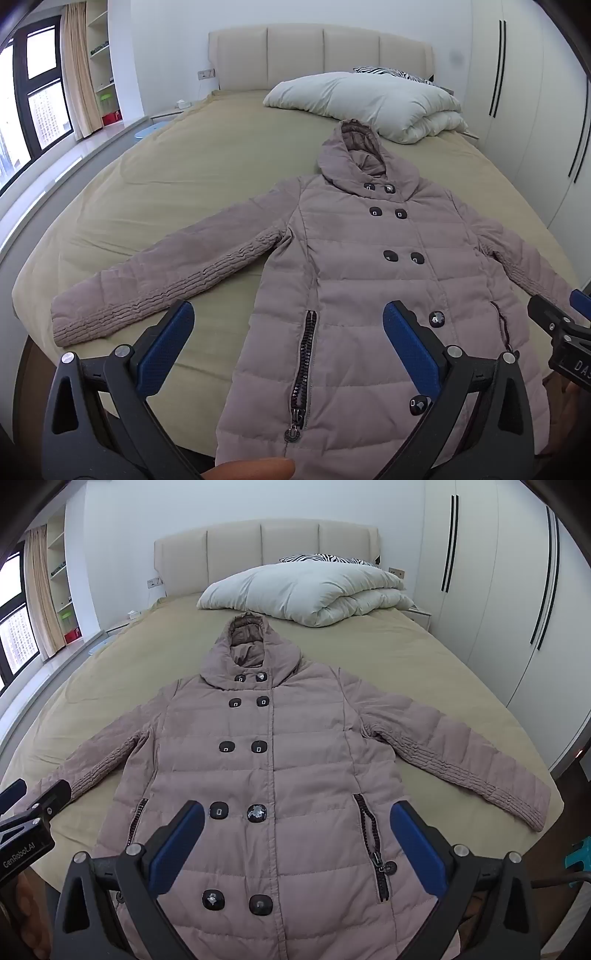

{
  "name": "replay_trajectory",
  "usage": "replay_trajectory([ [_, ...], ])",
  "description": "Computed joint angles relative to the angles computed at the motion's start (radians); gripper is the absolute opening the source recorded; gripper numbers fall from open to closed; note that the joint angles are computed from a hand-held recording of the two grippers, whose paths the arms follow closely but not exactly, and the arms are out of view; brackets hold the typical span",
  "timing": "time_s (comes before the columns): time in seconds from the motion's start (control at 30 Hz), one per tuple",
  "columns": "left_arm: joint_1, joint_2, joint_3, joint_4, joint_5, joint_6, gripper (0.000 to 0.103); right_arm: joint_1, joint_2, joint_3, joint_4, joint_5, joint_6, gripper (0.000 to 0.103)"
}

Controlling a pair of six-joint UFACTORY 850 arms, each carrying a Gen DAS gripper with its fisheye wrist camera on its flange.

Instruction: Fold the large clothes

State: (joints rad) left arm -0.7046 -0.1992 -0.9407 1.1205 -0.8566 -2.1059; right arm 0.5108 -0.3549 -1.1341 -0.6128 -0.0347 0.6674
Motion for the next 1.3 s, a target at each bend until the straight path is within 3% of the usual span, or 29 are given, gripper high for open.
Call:
replay_trajectory([
  [0.07,0.001,0.001,0.000,-0.005,0.005,0.005,0.103,0.001,0.000,0.001,-0.055,0.001,0.054,0.103],
  [1.3,0.006,-0.004,0.009,-0.010,0.018,0.002,0.103,0.003,-0.004,0.001,-0.073,-0.001,0.073,0.103],
])
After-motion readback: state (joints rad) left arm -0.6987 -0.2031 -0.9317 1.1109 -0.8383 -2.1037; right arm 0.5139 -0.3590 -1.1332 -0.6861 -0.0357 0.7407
